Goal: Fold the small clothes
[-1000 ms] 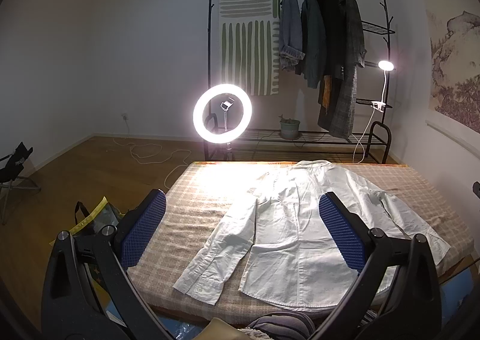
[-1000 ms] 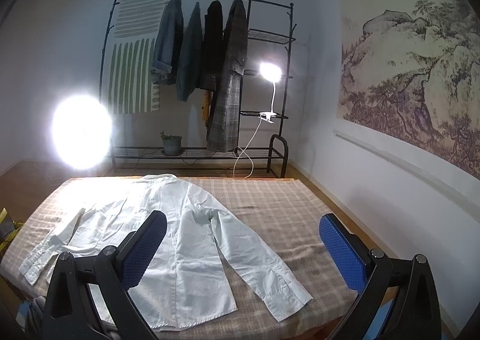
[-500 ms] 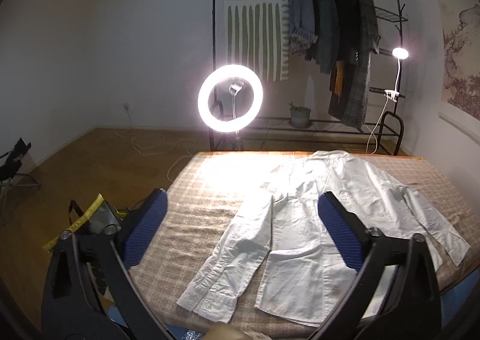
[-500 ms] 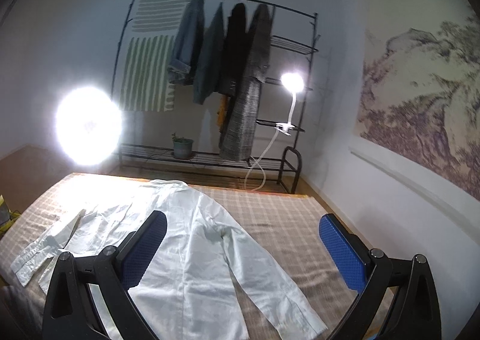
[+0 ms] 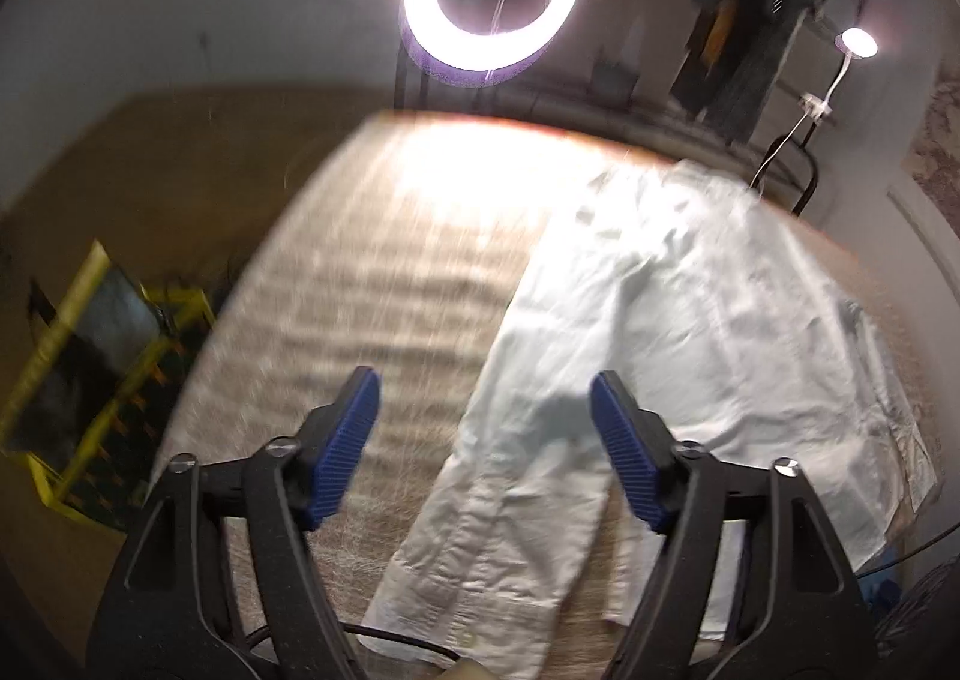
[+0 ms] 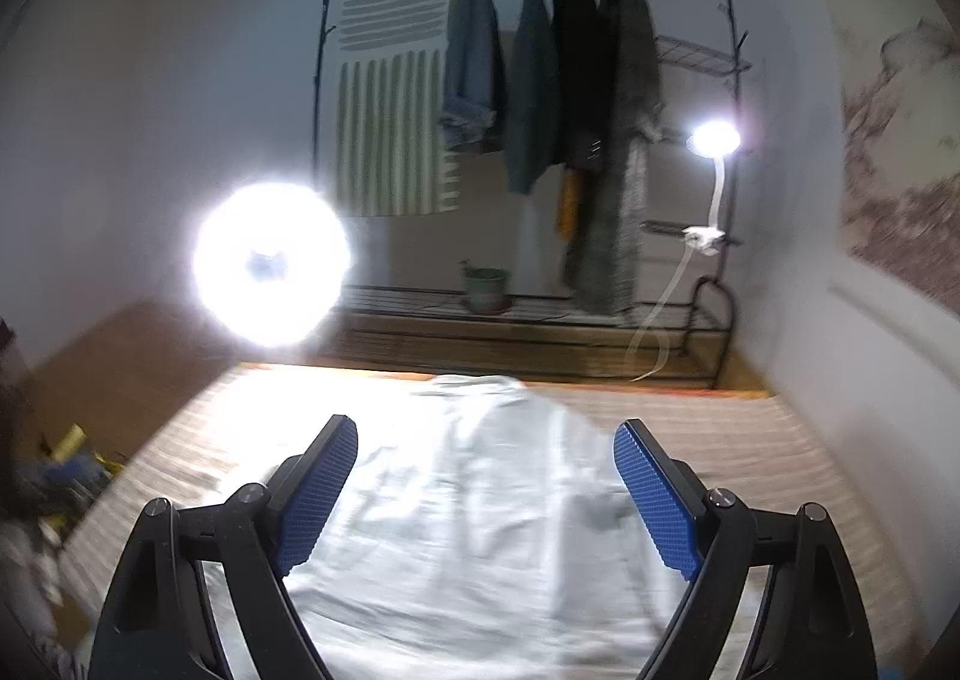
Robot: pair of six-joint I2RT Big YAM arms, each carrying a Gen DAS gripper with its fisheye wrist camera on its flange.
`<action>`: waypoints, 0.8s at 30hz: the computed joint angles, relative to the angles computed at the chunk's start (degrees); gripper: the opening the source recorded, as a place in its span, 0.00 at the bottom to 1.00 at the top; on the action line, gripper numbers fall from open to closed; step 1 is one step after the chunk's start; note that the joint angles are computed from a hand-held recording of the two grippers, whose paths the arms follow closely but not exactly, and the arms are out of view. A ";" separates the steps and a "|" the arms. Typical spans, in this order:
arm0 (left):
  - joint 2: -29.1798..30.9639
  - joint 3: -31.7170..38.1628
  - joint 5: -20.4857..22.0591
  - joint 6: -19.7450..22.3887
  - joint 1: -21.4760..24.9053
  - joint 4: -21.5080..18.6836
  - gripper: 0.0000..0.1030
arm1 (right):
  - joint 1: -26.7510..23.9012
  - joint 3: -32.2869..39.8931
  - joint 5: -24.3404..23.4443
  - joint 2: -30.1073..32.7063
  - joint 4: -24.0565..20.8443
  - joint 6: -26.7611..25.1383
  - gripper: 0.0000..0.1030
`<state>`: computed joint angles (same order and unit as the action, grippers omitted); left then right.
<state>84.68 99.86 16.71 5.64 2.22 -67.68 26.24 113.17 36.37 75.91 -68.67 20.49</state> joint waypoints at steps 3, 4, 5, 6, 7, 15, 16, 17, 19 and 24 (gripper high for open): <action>2.15 -1.24 -1.03 0.20 0.49 -1.21 0.66 | -0.64 -2.26 -4.99 0.76 4.49 1.00 0.86; 2.50 -1.74 -1.18 0.36 0.57 -1.59 0.66 | -1.05 -2.77 -7.22 1.18 5.34 1.28 0.86; 2.73 -2.69 -1.35 0.65 0.68 -1.48 0.66 | -1.50 -3.17 -10.00 1.86 5.73 1.57 0.86; 2.86 -3.46 -1.65 1.10 0.66 -1.53 0.66 | -1.81 -3.65 -11.34 1.91 5.85 1.65 0.83; 2.85 -4.51 -2.02 1.26 0.74 -0.51 0.66 | -2.27 -4.12 -13.70 2.38 6.10 1.66 0.81; 2.87 -9.14 -4.00 1.89 -0.05 0.55 0.59 | -6.39 -11.21 -28.76 0.95 10.23 3.46 0.69; 2.54 -9.83 -3.76 1.63 -0.08 1.25 0.57 | -6.84 -11.91 -30.03 0.77 10.48 4.02 0.69; 2.17 -10.40 -3.66 1.63 -0.17 2.05 0.50 | -7.20 -12.63 -30.64 0.59 10.58 4.35 0.69; 1.86 -10.74 -2.36 1.79 -0.29 2.67 0.22 | -7.18 -13.65 -30.14 -0.07 10.28 4.34 0.67; 1.17 -11.31 0.59 -0.51 -0.99 5.16 0.00 | -8.19 -13.91 -30.51 -0.15 9.63 5.10 0.62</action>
<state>85.85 88.55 17.30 5.13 1.23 -62.52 18.04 99.26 5.86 75.76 -59.05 25.60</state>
